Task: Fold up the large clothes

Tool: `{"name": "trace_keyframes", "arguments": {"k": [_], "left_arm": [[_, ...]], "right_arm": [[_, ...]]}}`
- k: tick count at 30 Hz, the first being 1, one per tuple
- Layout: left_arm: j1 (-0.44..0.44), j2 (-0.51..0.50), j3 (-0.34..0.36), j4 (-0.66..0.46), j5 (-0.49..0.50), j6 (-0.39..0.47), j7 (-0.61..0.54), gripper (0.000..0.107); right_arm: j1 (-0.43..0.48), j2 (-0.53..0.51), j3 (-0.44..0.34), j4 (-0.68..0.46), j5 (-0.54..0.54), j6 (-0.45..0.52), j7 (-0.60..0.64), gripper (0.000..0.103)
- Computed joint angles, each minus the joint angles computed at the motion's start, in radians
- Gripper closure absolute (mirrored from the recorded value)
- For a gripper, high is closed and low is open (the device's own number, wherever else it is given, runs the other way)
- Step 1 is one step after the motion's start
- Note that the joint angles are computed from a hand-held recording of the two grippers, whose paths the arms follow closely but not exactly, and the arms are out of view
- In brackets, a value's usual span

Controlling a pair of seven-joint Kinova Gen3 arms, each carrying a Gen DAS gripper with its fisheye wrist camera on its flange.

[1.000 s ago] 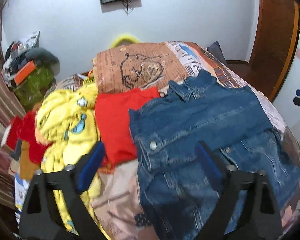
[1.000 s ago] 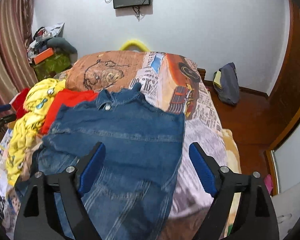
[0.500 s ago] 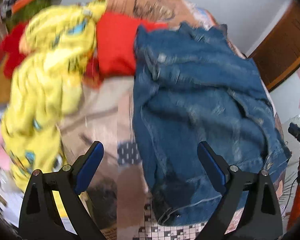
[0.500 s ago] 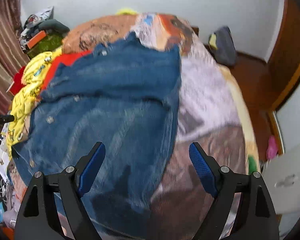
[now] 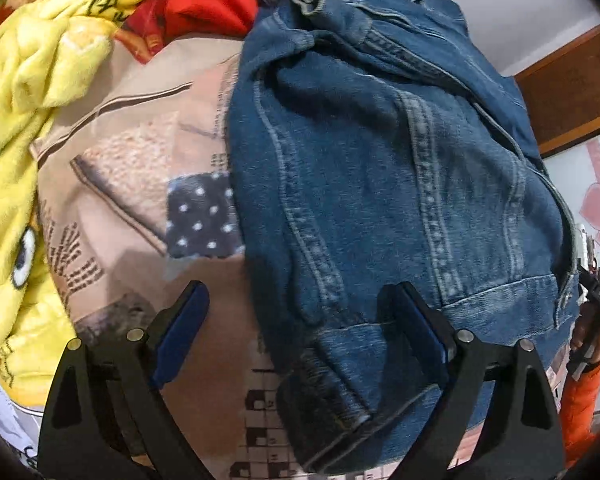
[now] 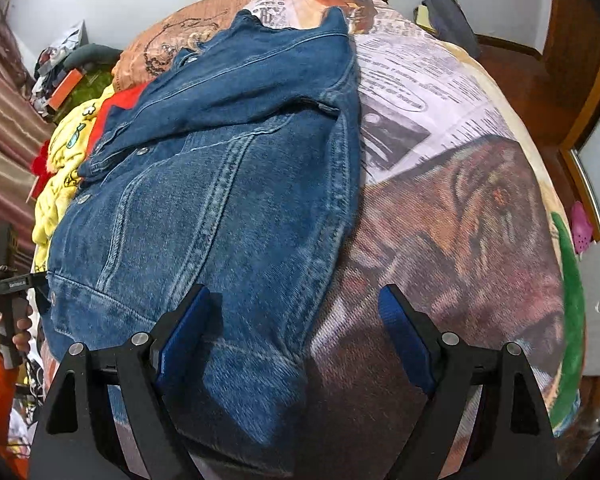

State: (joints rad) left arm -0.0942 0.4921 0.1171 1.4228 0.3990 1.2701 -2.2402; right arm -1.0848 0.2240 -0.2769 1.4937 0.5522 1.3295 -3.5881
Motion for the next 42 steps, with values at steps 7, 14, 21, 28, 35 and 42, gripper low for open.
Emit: {"name": "trace_keyframes", "arguments": {"k": [7,14,21,28,35,42], "left_arm": [[-0.029,-0.002,0.011,0.005,0.060,0.052,-0.034,0.076],[-0.067,-0.069,0.014,-0.022,0.141,0.053,-0.075,0.089],[-0.103,-0.116,0.023,-0.128,0.293,0.071,-0.111,0.090],[-0.063,-0.084,0.032,-0.249,0.337,-0.001,-0.044,0.090],[0.033,0.066,0.052,-0.485,0.252,-0.064,0.161,0.090],[0.174,0.215,0.037,-0.668,0.028,-0.137,0.297,0.090]], "right_arm": [[0.009,0.000,0.007,0.014,0.028,-0.085,0.025,0.077],[0.001,-0.034,-0.002,0.013,0.100,-0.067,0.021,0.091],[0.001,-0.064,-0.011,-0.018,0.222,-0.018,0.044,0.092],[0.072,-0.106,-0.016,0.012,0.313,-0.034,0.019,0.092],[0.204,-0.115,0.015,-0.001,0.297,-0.112,0.129,0.092],[0.361,-0.068,0.091,0.003,0.174,-0.274,0.283,0.092]]}}
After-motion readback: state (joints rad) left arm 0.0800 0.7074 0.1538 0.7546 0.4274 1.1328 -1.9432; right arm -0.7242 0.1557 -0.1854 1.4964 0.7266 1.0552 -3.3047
